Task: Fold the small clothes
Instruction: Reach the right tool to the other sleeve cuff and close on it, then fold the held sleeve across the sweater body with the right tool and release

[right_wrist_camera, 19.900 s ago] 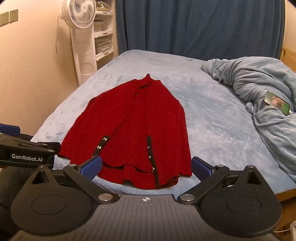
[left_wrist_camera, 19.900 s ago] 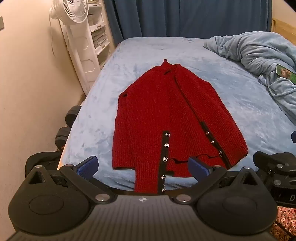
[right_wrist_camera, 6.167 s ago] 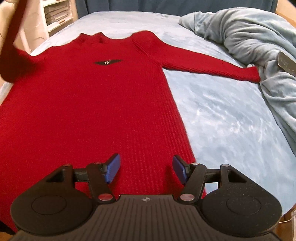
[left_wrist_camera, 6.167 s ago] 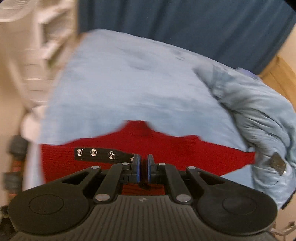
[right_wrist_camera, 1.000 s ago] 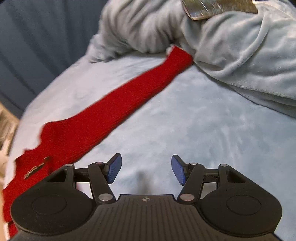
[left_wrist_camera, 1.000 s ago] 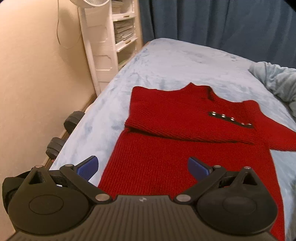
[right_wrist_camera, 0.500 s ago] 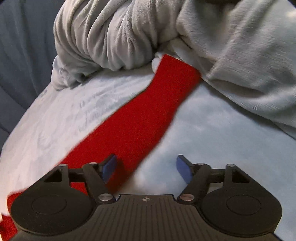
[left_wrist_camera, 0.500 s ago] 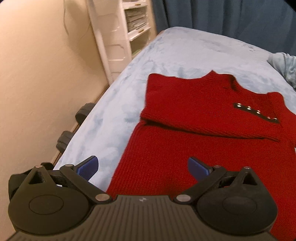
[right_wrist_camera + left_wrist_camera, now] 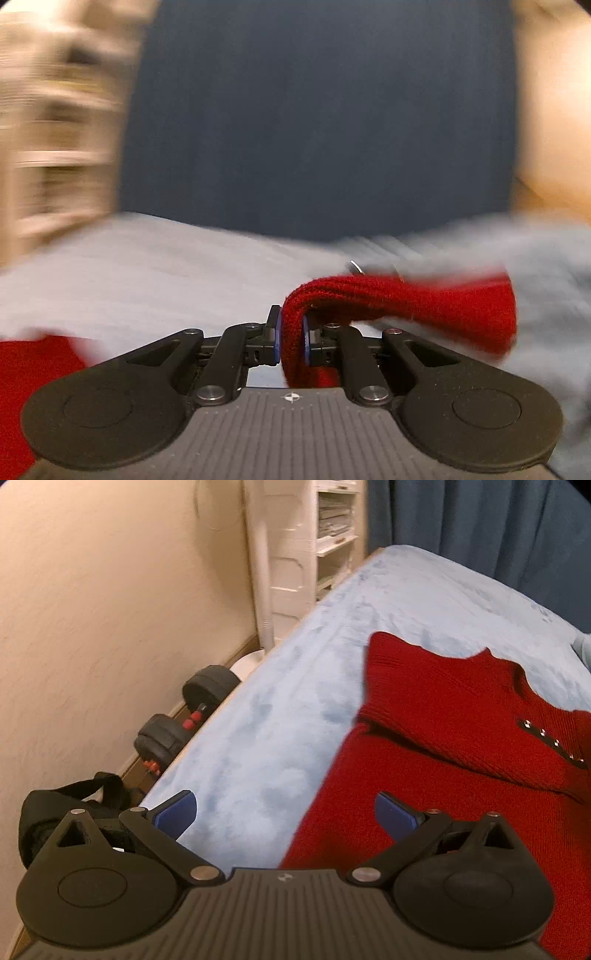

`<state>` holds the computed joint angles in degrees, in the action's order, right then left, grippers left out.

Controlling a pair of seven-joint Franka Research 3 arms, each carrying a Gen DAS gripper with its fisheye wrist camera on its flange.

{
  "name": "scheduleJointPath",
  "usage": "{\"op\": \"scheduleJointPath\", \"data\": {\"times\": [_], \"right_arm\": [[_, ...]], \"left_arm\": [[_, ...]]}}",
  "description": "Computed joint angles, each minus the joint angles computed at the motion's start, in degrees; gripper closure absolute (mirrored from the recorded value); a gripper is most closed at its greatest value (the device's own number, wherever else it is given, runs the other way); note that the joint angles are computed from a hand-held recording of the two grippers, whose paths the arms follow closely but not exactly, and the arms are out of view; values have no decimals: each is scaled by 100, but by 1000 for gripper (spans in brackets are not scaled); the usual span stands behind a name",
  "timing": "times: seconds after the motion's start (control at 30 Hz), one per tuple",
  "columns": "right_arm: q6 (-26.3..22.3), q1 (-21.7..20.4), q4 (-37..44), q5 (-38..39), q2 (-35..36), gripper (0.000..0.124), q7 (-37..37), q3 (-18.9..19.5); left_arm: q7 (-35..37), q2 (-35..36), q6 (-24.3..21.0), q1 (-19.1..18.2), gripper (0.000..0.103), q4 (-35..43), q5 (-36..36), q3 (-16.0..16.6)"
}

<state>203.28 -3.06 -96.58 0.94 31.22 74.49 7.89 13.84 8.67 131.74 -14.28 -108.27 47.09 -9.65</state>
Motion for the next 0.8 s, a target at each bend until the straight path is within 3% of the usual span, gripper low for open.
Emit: {"op": "scheduleJointPath", "data": {"times": [0.03,0.07,0.1,0.13,0.2,0.3,0.37,0.43,0.53,0.6,0.63,0.67,0.73,0.8], "right_arm": [[60,-279,-310,-1004,-116,107,435,500],[-11,-554,-531,-2009,-139,93,785,1001],[-384,-832,-701,-2785,-151,61,914,1501],[-764,-971,-853,-3160,-183,51,974,1800],[-1252,-1086,-1322,-2708,-377,53,665,2107],[-1653,-1792,-2133,-1090,-903,53,-191,2752],[-1833,-2418,-2635,-655,-1349,53,-289,3102],[-1731,-2435,-3093,-511,-1841,53,-133,2790],[-1542,-1313,-3176,71,-2193,53,27,1333],[-1734,-527,-2812,397,-2095,53,347,354],[-1823,-328,-2618,578,-1989,53,460,76],[-1913,-305,-2412,814,-1873,53,511,-1],[-2044,-677,-1934,1279,-1484,54,472,272],[-2320,-721,-1258,1592,-1001,56,492,276]], "left_arm": [[-42,-99,-38,-5,0,-93,62,10],[-85,-197,-78,-3,0,-180,130,11],[-99,-317,-103,18,0,-285,181,10],[-90,-443,-102,56,0,-396,207,6],[-52,-688,-35,157,0,-627,237,-5],[-39,-904,15,289,0,-873,455,-54],[-23,-965,95,352,0,-994,490,-91],[-8,-986,221,391,0,-1066,375,-123],[-42,-1002,524,420,0,-1151,147,-154],[25,-903,667,434,0,-1061,80,-159],[41,-856,681,431,0,-999,115,-162],[77,-805,672,425,0,-926,147,-162],[172,-709,706,418,0,-779,216,-142],[252,-592,709,410,0,-623,311,-112]]}}
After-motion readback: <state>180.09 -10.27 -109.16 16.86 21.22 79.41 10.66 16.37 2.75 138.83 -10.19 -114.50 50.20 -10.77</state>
